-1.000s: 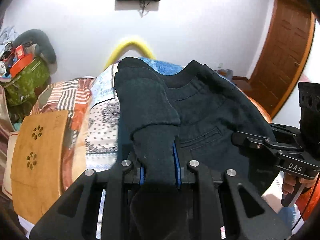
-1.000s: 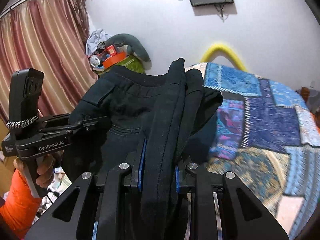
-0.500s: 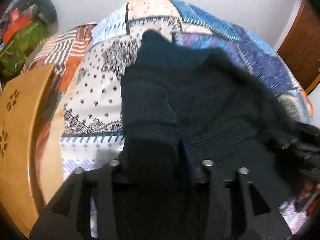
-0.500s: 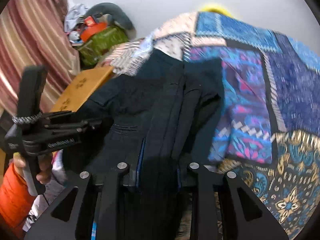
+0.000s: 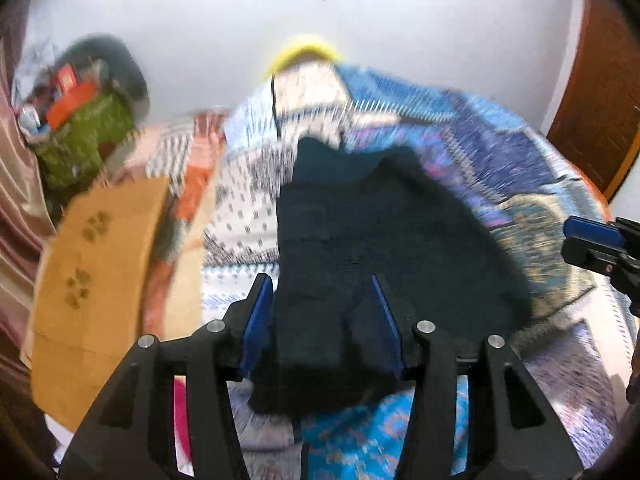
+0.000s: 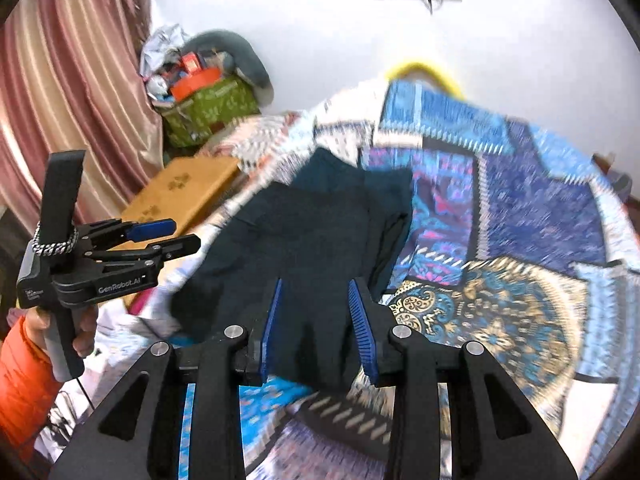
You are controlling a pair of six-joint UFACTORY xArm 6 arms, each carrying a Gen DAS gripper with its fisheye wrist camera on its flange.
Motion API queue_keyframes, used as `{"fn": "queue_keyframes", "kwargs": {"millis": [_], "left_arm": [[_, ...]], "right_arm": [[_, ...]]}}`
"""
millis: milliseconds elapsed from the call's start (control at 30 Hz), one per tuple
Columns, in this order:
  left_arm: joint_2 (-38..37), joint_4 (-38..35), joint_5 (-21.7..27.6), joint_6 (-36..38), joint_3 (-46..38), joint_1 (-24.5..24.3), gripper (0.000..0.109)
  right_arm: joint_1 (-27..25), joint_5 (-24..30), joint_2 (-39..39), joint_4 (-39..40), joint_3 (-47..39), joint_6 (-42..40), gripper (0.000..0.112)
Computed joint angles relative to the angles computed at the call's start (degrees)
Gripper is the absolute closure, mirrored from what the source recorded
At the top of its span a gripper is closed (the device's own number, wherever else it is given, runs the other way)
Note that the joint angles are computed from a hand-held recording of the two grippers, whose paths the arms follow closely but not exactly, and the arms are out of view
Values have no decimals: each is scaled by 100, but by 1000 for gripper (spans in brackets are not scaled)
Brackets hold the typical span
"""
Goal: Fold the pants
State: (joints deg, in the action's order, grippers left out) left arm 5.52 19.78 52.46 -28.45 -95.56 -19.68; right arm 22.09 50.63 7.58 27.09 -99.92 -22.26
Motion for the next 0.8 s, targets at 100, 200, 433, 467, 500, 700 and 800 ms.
{"fn": "queue_keyframes", "kwargs": {"millis": [100,200,433,467,500,700,800], "left_arm": [[-473,240,95,-196,32,-269,59],[-986,803,286,-577,14,-722,59],[-1845,2207,837,-1492,-54,-1991,59],[-1958,2539,983,-1694,-57,-2277,59],[-2022,2776,1093,-1821,-69,-2481,59],[-2346,4398,2135,-2843,24,-3989,57],[-2556,4843,2354,-3327,299,-4433,49]], "right_arm": [[31,-90,-570,212,328,-100,80],[61,-250,-1196,404,703,-224,80],[199,-786,-2640,787,1589,-553,80],[228,-884,-2820,815,1705,-592,80],[276,-1011,-3056,825,1850,-621,80],[604,-1676,-4080,884,2643,-746,80],[888,-2169,-4514,506,3164,-391,80]]}}
